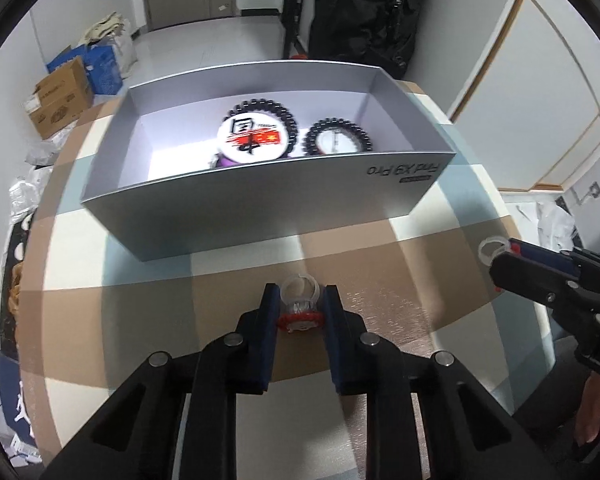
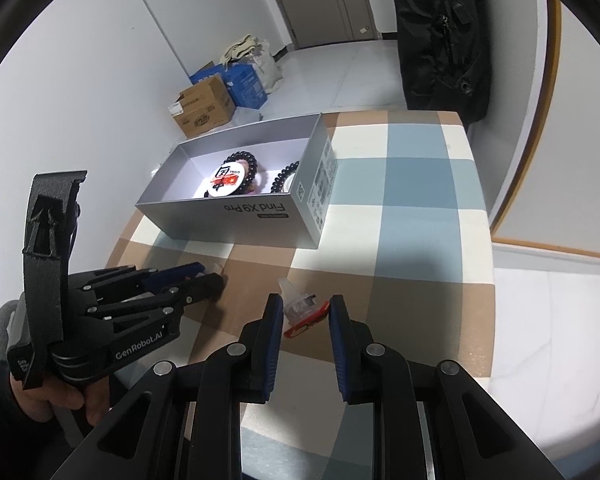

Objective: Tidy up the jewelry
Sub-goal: 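Grasp the red-and-clear charm with the right gripper while the left gripper grasps the red ring, then carry both red pieces over the white box and release them inside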

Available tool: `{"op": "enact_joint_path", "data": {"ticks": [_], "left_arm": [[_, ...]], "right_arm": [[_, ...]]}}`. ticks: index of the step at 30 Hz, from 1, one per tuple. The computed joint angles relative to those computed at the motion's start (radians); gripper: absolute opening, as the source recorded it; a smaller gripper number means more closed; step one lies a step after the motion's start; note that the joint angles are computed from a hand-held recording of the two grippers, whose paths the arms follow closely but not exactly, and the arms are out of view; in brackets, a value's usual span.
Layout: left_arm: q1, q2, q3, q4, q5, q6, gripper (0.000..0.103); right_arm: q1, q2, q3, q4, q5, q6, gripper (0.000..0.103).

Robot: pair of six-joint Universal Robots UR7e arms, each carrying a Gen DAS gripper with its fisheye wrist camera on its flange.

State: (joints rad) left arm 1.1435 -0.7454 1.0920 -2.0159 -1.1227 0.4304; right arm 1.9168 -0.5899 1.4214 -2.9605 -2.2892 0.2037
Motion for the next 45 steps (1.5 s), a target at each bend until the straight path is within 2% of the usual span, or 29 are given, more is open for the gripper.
{"op": "enact_joint_path", "data": {"ticks": [9,16,21,24,29,34,38,45], "left_arm": [[0.005,-0.001,-0.021,0.015,-0.026,-0.022,0.017],[0.009,-0.004,-0.048,0.032,-0.082,-0.029,0.017],[0.011,0.002,-0.087,0.054,-0.139,-0.045,0.016],[0.01,0.006,-0.102,0.046,-0.169,-0.046,0.016],[0.014,0.038,-0.17,0.062,-0.218,-0.072,0.016],[0.02,0.066,-0.228,0.045,-0.255,-0.09,0.016],[0.029,0.102,-0.294,0.042,-0.279,-0.117,0.016],[0.032,0.163,-0.393,0.07,-0.266,-0.128,0.016]], "right_arm": [[-0.005,-0.002,0.001,-0.007,0.014,0.012,0.022],[-0.004,0.008,-0.017,-0.028,0.032,0.009,0.022],[0.013,0.036,-0.072,-0.005,-0.004,-0.008,0.022],[0.016,0.046,-0.091,-0.016,0.01,-0.018,0.022],[0.018,0.068,-0.145,-0.018,0.03,-0.043,0.022],[0.027,0.095,-0.207,0.0,0.003,-0.071,0.022],[0.023,0.111,-0.248,0.003,0.014,-0.099,0.022],[0.012,0.128,-0.302,-0.001,0.05,-0.116,0.022]]}}
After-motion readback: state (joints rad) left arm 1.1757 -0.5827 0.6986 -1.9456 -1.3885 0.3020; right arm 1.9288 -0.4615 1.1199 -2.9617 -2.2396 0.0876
